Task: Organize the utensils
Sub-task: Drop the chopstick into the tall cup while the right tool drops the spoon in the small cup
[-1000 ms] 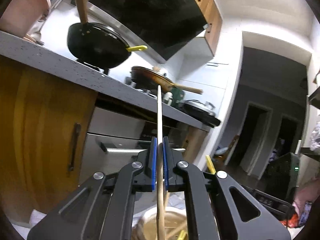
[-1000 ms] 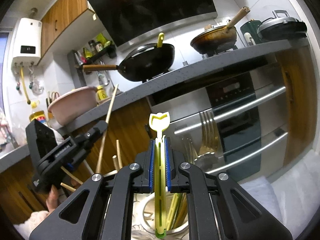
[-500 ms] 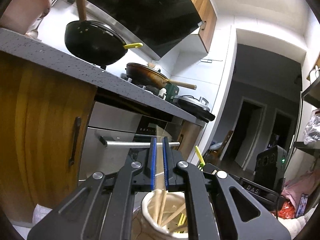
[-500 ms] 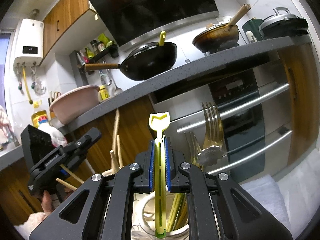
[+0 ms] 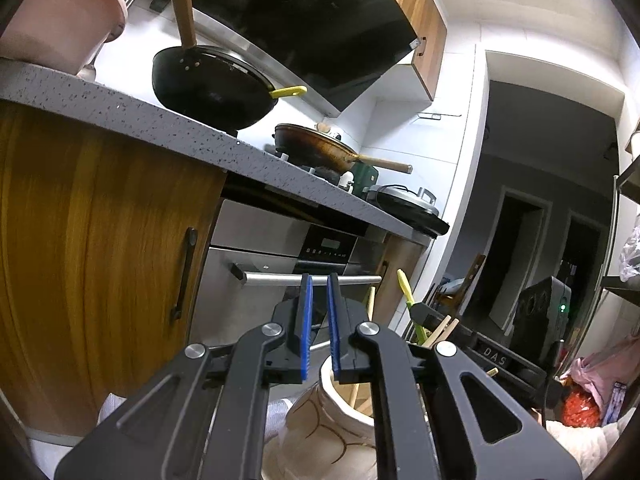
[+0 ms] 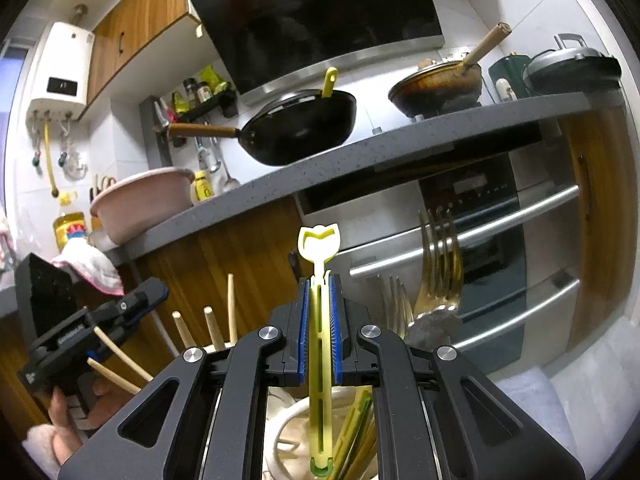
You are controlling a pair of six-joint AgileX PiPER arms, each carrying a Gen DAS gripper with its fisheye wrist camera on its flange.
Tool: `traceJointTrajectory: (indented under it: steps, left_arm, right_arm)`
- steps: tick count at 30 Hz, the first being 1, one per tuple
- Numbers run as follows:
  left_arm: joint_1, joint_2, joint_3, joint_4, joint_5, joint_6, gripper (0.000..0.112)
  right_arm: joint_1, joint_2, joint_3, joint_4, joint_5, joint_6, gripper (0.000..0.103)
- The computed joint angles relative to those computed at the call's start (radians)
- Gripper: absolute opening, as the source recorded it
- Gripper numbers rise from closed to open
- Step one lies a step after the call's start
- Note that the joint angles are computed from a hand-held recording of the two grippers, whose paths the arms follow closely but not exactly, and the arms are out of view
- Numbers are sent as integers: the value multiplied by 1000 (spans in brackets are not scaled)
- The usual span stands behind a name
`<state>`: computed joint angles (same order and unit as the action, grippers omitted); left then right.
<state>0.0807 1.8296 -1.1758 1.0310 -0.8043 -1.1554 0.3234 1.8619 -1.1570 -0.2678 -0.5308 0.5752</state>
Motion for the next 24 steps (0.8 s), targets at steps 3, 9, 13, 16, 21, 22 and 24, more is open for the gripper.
traceJointTrajectory:
  steps: [3, 9, 13, 16, 21, 22, 24]
  left_arm:
    - [-2, 1, -3, 7, 8, -4, 8]
    - [-8, -35, 48, -41, 53, 62, 10]
    - [-14, -66, 97, -68, 93, 107, 16]
    - [-17, -101, 147, -92, 112, 152, 17]
    - [-13, -151, 220, -97, 134, 176, 18]
    - [-16, -165, 238, -107, 147, 191, 18]
    - [-25, -186, 266, -124, 165, 218, 21]
  right_arm:
    - [-6, -3, 6, -17, 29, 18, 10]
    - [-17, -59, 89, -46, 49, 35, 10]
    - [-9, -93, 134, -31, 68, 13, 11]
    - [10, -109, 155, -11, 103, -30, 11]
    - [51, -129, 197, 144, 129, -217, 13]
    - [56, -134, 207, 159, 129, -236, 18]
    - [69, -147, 232, 210, 120, -293, 23]
